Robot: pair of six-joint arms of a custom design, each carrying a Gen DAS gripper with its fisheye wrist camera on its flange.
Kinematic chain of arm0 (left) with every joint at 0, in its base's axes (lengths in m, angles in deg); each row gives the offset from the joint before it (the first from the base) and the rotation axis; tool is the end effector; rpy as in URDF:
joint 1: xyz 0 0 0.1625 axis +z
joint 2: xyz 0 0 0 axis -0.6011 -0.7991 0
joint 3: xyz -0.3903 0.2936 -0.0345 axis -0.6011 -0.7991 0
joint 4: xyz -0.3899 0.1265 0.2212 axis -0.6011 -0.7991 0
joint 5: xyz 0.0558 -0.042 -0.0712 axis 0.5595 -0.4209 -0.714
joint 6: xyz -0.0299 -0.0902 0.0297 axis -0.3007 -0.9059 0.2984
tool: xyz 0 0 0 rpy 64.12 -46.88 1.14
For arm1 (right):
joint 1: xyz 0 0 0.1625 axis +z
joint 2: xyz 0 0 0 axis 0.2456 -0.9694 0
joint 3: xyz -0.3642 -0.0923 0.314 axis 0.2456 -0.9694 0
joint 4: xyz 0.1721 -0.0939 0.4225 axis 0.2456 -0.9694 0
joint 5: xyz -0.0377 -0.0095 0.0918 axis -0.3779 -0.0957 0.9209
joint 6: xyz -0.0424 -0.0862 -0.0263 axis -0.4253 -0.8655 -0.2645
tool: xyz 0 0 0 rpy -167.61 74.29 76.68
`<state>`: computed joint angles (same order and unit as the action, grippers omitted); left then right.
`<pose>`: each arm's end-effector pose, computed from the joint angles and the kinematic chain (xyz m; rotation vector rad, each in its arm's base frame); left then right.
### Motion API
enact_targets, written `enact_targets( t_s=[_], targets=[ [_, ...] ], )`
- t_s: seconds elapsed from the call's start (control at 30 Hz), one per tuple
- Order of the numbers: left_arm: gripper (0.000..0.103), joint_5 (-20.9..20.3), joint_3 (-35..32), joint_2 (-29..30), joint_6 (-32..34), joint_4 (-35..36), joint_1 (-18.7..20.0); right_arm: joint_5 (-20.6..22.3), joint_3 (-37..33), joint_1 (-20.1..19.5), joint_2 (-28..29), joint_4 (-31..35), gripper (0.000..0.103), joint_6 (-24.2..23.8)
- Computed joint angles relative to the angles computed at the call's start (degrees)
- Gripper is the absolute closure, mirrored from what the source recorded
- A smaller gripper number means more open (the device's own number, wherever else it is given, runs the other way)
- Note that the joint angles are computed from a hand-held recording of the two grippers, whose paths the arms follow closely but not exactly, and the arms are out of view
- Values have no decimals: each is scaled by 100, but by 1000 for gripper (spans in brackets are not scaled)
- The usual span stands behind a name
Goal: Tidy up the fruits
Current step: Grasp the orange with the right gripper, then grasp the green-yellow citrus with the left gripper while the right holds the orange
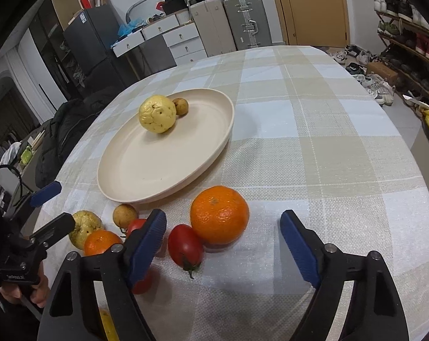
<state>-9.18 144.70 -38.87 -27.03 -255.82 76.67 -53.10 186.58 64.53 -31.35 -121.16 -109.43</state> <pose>-0.3394 -0.5620 -0.0186 0.4685 2.2697 -0.9505 0.0032 -0.6151 0.2739 0.6404 -2.6496 0.6670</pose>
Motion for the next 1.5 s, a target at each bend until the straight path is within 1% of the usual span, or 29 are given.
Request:
enact_targets(
  t_s=[0.07,0.1,0.17,0.2,0.23,0.27,0.3,0.33,0.37,0.43,0.57,0.73,0.87,1.03,1.23,1.4,1.5],
  targets=[
    [1,2,1,-1,2,6,0,75,-8,-21,-23,77,29,44],
    [1,2,1,2,18,-18,0,107,-5,-30,-39,99,30,71],
    [1,-1,-1,2,14,-11,2,149,-10,-48,-51,125,38,127],
    [1,-2,-7,11,22,-19,6,137,-11,-40,-44,110,40,135],
    [1,1,-2,5,22,-11,4,164,-12,-49,-52,136,45,139],
    [1,1,0,-1,15,-3,2,206,-33,-60,-49,185,48,160],
    [1,0,-1,3,18,-2,5,231,-36,-66,-51,199,49,175],
    [1,0,-6,9,24,3,11,242,-44,-68,-49,215,51,176],
    [1,-3,2,5,21,-1,8,278,-52,-76,-57,268,56,186],
    [1,-7,-9,14,21,24,19,282,-61,-76,-53,271,60,215],
    [1,-15,-12,19,17,46,21,387,-81,-116,-63,333,61,262],
    [1,-32,-15,18,4,76,22,401,-37,-115,-87,166,61,240],
    [1,-111,-29,34,3,154,23,546,-3,-133,-146,95,61,203],
    [1,-48,-88,59,-152,482,26,605,21,-130,-180,67,61,147],
    [1,-241,-70,-26,-277,630,100,596,26,-129,-188,64,61,141],
    [1,-257,-82,-45,-256,735,107,594,21,-128,-186,67,61,143],
    [1,-377,-72,-73,-290,718,144,596,16,-127,-186,79,61,132]
  ],
)
